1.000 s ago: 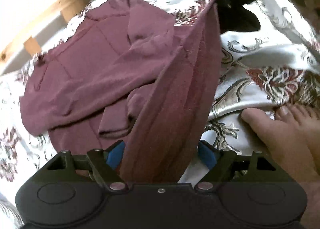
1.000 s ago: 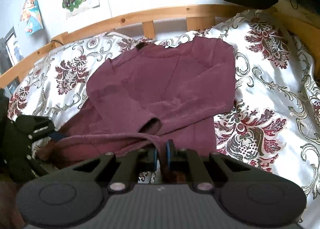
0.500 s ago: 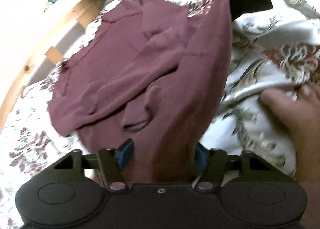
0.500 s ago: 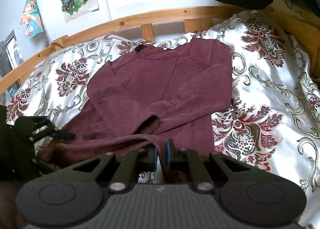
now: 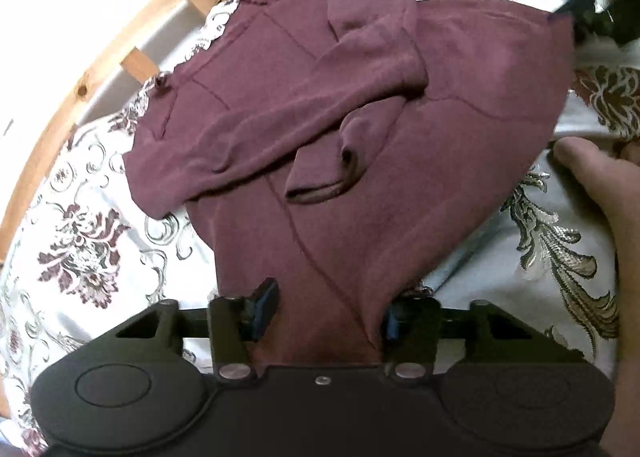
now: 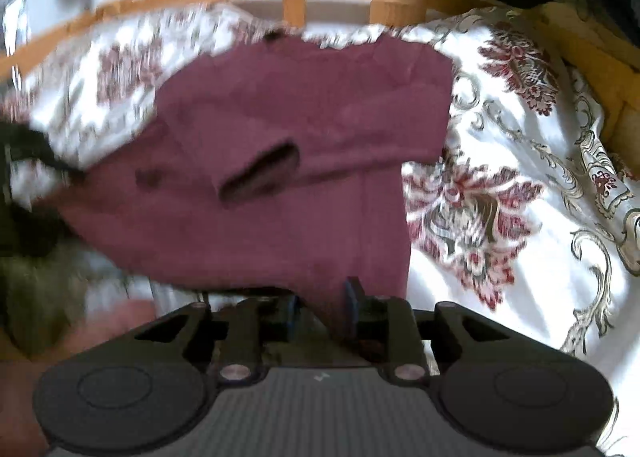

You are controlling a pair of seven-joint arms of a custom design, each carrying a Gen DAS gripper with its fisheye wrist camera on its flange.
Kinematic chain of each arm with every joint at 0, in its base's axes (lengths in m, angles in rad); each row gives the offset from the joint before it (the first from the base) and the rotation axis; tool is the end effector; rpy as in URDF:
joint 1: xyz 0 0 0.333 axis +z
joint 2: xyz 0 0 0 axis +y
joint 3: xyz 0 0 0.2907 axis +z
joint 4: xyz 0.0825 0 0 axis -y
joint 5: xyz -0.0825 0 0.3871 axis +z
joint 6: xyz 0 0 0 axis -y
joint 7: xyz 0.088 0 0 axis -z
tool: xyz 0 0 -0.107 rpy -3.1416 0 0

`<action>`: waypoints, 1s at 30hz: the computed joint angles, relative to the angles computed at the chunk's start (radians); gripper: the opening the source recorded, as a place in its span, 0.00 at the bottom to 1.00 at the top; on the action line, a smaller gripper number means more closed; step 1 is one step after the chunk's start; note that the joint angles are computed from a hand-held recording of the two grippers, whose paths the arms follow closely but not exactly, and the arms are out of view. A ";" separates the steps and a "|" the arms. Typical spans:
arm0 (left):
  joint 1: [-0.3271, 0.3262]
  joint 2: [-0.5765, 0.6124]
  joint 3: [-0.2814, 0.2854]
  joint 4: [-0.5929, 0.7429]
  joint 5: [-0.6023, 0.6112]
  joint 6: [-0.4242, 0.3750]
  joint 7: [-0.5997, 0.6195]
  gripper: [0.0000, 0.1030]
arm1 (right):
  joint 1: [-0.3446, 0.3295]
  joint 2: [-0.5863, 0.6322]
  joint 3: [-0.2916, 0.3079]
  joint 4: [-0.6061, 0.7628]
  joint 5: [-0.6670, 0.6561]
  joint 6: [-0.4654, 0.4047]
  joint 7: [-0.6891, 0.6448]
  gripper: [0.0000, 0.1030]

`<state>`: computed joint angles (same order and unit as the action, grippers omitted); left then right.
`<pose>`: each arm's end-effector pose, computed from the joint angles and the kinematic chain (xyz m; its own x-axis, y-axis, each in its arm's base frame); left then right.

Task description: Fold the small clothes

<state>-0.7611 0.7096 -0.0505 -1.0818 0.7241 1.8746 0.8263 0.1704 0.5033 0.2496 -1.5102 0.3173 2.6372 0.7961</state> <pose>0.5597 -0.4997 0.4136 -0.1132 -0.8881 -0.4456 -0.8406 0.3247 -0.4336 0.6823 0.2596 0.4280 0.7594 -0.6457 0.0805 -0.4531 -0.6136 -0.6467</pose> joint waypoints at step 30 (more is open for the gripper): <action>0.157 -0.460 -0.177 -0.464 -0.024 0.343 -0.076 0.07 | -0.062 -0.191 -0.073 0.072 0.302 -0.428 -0.238 0.06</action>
<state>-0.6042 0.2491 -0.2279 -1.5455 0.7000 2.2176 0.7505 0.1083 0.3121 0.1770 -1.4379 0.6194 2.2095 0.5581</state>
